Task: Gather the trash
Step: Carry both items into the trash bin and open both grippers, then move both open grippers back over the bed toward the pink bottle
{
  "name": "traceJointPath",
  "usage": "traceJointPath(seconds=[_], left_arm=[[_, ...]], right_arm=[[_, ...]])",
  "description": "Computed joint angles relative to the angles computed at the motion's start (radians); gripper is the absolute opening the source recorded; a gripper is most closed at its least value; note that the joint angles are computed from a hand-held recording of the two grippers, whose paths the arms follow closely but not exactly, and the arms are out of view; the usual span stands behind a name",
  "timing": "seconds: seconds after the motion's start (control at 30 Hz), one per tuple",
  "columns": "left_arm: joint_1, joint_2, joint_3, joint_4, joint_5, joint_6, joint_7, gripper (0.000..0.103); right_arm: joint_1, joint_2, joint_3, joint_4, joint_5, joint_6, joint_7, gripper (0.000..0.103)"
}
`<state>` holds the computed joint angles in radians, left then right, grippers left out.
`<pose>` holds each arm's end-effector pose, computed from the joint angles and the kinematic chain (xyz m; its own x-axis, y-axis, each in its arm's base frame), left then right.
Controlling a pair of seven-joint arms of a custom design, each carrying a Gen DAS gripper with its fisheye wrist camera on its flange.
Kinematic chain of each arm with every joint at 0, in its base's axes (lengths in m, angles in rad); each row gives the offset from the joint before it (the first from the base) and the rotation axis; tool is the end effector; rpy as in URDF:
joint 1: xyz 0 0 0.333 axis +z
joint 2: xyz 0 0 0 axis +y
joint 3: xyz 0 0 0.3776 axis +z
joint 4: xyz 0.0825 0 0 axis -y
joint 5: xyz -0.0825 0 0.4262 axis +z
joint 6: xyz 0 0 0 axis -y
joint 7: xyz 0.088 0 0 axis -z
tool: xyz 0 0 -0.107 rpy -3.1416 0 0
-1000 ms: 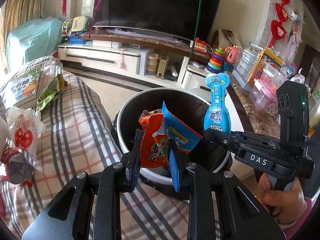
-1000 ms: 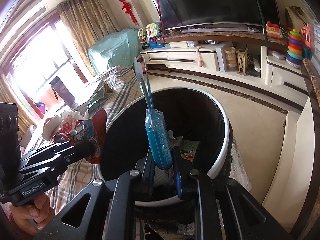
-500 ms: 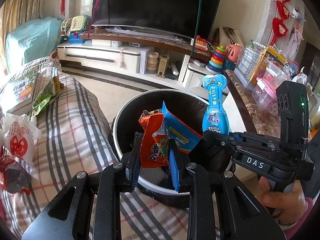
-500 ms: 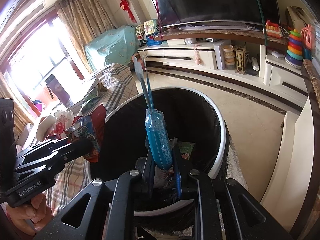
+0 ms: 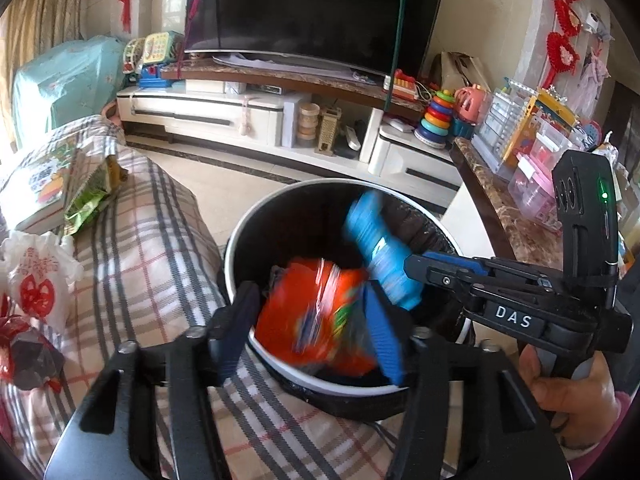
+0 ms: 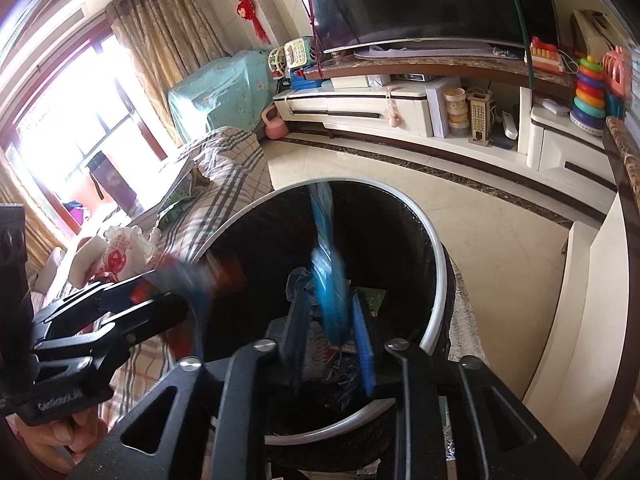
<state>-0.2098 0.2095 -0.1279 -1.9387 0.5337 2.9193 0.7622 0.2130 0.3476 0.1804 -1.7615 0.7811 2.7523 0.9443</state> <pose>0.6465 -0.2538 0.5009 -0.0541 -0.9867 0.1533 -0.7062 -0.0707 -0.7045 0.7024 0.2427 0.4711 0.4412 -0.8343 -0.3305 -0.7476 -0.1380 -0.6496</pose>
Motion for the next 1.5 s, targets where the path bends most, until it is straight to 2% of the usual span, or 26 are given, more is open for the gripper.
traceJointPath(seconds=[0.17, 0.27, 0.43, 0.5, 0.6, 0.77, 0.97, 1.17, 1.5], left_arm=[[-0.004, -0.033, 0.018, -0.047, 0.026, 0.025, -0.059, 0.057], [-0.006, -0.063, 0.028, -0.088, 0.067, 0.042, -0.116, 0.058], [0.0, -0.139, 0.04, -0.181, 0.22, 0.057, -0.299, 0.06], [0.022, -0.171, 0.029, -0.219, 0.262, 0.063, -0.361, 0.061], [0.064, -0.225, 0.008, -0.285, 0.318, 0.075, -0.454, 0.061], [0.152, -0.324, -0.038, -0.39, 0.406, 0.078, -0.597, 0.061], [0.246, -0.432, -0.087, -0.499, 0.442, 0.074, -0.69, 0.061], [0.32, -0.529, -0.121, -0.601, 0.422, 0.073, -0.719, 0.061], [0.411, -0.622, -0.147, -0.706, 0.323, 0.083, -0.679, 0.061]], right_arm=[[-0.004, -0.02, 0.01, -0.023, 0.034, 0.023, -0.023, 0.042], [-0.007, -0.044, 0.024, -0.05, 0.076, 0.047, -0.063, 0.052], [-0.006, -0.084, 0.051, -0.091, 0.194, 0.083, -0.172, 0.073], [0.002, -0.102, 0.059, -0.111, 0.256, 0.105, -0.223, 0.083], [0.02, -0.125, 0.066, -0.134, 0.351, 0.113, -0.303, 0.091], [0.07, -0.144, 0.044, -0.154, 0.387, 0.081, -0.328, 0.094], [0.121, -0.138, 0.036, -0.162, 0.344, 0.045, -0.309, 0.095], [0.159, -0.132, 0.044, -0.173, 0.297, 0.06, -0.306, 0.095], [0.191, -0.101, 0.066, -0.146, 0.238, 0.053, -0.291, 0.093]])
